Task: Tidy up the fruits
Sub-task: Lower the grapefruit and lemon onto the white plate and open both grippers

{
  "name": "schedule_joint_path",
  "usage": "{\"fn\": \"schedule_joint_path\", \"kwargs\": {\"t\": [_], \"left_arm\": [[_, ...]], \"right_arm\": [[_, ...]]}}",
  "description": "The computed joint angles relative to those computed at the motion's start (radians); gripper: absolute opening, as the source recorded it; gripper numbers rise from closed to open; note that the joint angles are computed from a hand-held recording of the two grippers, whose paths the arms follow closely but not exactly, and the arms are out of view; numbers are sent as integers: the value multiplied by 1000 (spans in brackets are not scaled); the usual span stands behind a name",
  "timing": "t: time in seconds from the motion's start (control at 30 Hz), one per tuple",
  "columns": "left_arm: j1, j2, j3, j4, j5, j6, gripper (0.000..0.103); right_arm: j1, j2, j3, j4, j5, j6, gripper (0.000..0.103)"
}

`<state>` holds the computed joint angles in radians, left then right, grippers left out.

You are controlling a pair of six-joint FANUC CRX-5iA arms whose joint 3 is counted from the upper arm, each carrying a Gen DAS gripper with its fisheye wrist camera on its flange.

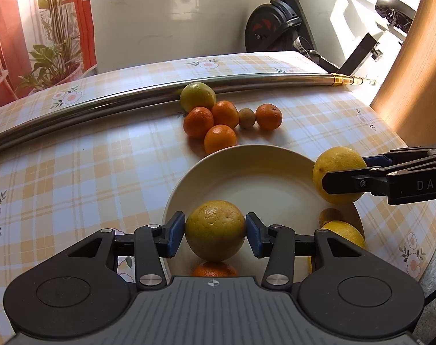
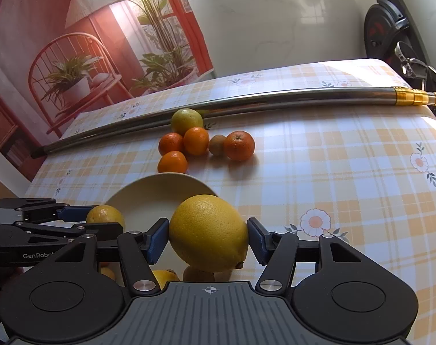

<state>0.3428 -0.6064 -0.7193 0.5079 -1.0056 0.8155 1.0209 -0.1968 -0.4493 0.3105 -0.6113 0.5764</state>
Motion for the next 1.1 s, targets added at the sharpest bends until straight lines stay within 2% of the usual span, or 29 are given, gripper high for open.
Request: {"fn": "schedule_joint_path", "kwargs": {"t": [0.2, 0.57, 0.93, 1.1], "left_arm": [[-5, 2, 1, -21, 6, 9, 49], [25, -14, -20, 9, 2, -9, 49], [36, -26, -27, 16, -3, -6, 49], [57, -40, -34, 32, -19, -6, 50]], "right_arm": [[2, 30, 42, -45, -30, 63, 55], [-8, 87, 119, -129, -70, 183, 55], [-14, 102, 134, -146, -82, 198, 54], [-13, 78, 119, -153, -81, 193, 54]]}}
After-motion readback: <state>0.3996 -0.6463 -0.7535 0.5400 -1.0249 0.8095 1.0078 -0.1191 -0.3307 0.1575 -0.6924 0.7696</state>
